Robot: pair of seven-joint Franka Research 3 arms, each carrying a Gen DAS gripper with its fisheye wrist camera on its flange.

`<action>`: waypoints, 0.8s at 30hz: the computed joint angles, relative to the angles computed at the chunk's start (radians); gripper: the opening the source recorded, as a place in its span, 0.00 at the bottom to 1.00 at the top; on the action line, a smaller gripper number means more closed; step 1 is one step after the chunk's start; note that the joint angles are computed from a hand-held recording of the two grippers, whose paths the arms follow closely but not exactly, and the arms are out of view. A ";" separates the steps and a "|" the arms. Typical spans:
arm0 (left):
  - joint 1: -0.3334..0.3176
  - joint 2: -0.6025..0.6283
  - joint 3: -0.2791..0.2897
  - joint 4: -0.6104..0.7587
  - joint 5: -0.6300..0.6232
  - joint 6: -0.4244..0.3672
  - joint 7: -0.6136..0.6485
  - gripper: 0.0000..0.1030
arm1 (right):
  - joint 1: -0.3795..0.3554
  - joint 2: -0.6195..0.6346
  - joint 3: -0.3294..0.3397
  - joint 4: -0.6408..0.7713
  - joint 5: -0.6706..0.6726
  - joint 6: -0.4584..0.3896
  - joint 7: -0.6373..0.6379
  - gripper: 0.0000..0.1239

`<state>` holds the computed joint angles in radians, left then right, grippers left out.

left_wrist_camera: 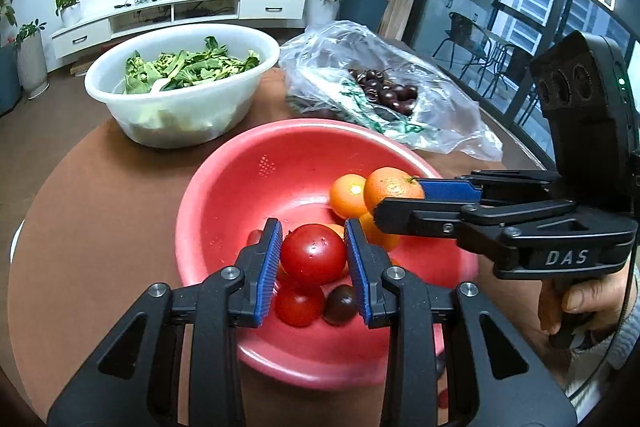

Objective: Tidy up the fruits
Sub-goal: 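Release the tomato into the red bowl with the left tool while the right tool drops the mandarin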

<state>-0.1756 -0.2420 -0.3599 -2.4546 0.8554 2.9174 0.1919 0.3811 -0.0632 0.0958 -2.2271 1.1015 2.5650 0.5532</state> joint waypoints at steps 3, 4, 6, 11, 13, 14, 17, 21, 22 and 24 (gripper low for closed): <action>0.005 0.007 0.004 0.002 0.006 0.000 0.002 0.29 | 0.003 0.038 0.008 0.029 -0.026 0.016 0.018 0.33; 0.008 0.013 0.003 0.007 0.011 -0.008 -0.001 0.29 | 0.002 0.045 0.011 0.034 -0.028 0.018 0.022 0.33; 0.010 0.024 0.003 0.017 0.021 -0.028 -0.009 0.30 | 0.005 0.056 0.019 0.042 -0.048 0.045 0.027 0.33; 0.002 0.040 0.012 0.029 0.047 -0.054 -0.036 0.30 | 0.007 0.074 0.029 0.056 -0.069 0.076 0.041 0.34; -0.005 0.042 0.017 0.032 0.050 -0.071 -0.038 0.30 | 0.007 0.074 0.032 0.057 -0.060 0.080 0.035 0.40; -0.008 0.042 0.019 0.033 0.052 -0.077 -0.043 0.30 | 0.008 0.073 0.034 0.055 -0.059 0.087 0.032 0.42; -0.014 0.033 0.024 0.027 0.055 -0.084 -0.054 0.30 | 0.012 0.062 0.036 0.046 -0.049 0.101 0.013 0.42; -0.012 0.013 0.019 0.020 0.077 -0.088 -0.078 0.50 | 0.019 0.011 0.031 0.009 0.009 0.107 -0.047 0.43; -0.006 0.004 0.012 0.017 0.096 -0.089 -0.102 0.53 | 0.022 -0.003 0.027 -0.003 0.018 0.109 -0.058 0.43; 0.002 -0.015 0.005 0.010 0.130 -0.076 -0.139 0.54 | 0.029 -0.045 0.018 -0.037 0.048 0.117 -0.089 0.44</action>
